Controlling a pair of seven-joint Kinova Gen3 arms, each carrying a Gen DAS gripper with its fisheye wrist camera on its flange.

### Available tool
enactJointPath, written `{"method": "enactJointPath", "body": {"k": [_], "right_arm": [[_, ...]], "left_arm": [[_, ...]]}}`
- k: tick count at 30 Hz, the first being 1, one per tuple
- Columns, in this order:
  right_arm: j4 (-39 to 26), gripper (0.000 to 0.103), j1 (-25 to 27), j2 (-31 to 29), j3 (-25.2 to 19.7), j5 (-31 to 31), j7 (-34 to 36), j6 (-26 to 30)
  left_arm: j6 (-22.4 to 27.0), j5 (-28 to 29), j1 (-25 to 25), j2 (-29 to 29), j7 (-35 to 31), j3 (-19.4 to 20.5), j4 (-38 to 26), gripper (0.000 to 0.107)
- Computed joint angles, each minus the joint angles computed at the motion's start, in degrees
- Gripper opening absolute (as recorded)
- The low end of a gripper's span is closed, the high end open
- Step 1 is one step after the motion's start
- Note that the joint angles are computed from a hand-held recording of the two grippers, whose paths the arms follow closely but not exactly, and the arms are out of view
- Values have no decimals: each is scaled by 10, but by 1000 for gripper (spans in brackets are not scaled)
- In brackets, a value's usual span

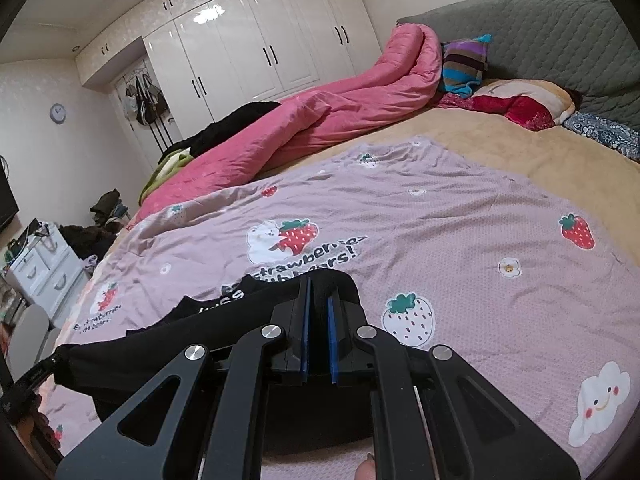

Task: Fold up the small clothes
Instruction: 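Lift the hem with both tools and fold it toward the collar, then lay the hem onto the shirt body and open both tools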

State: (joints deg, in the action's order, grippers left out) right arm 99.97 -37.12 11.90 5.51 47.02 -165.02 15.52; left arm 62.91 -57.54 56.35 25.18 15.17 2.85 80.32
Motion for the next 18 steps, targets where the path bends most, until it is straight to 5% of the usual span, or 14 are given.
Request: {"method": "enactJointPath", "body": {"k": [18], "right_arm": [[-77,7,41,81,-22,-160,193,30]], "left_arm": [[-19,43,-23,35,-43,-20,-24,5]]}}
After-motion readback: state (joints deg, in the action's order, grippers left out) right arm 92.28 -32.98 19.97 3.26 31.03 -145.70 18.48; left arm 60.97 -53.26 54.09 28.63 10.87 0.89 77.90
